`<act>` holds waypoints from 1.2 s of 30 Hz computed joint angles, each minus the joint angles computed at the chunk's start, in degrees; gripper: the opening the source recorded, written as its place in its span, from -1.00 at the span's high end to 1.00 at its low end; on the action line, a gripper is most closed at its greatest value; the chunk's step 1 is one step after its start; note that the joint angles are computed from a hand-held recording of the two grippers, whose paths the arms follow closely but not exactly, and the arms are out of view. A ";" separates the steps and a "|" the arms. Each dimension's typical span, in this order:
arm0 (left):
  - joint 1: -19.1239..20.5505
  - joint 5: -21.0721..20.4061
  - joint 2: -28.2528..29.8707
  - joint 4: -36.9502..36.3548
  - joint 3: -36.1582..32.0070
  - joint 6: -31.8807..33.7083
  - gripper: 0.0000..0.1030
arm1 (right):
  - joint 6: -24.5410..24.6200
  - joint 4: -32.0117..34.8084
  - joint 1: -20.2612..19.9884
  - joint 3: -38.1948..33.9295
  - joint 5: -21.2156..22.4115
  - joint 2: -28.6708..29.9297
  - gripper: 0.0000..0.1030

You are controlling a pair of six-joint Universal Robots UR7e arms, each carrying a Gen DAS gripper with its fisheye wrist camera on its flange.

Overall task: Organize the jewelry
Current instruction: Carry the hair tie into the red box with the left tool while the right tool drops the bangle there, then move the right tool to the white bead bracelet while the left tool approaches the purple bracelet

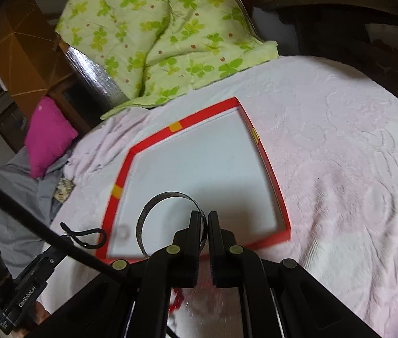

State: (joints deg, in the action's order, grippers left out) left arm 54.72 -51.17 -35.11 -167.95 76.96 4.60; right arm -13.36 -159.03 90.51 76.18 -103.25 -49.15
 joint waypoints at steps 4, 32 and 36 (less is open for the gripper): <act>0.73 2.32 2.72 3.88 -4.59 -0.75 0.63 | 0.15 2.41 0.23 -4.17 -2.25 3.19 0.78; -1.89 17.03 -5.25 7.86 8.05 -3.46 -0.38 | 1.29 0.14 -1.62 4.19 1.40 -4.32 0.03; -1.51 16.75 -7.18 11.57 9.84 -7.06 -0.38 | 1.08 2.85 -2.27 6.16 2.97 -6.16 0.03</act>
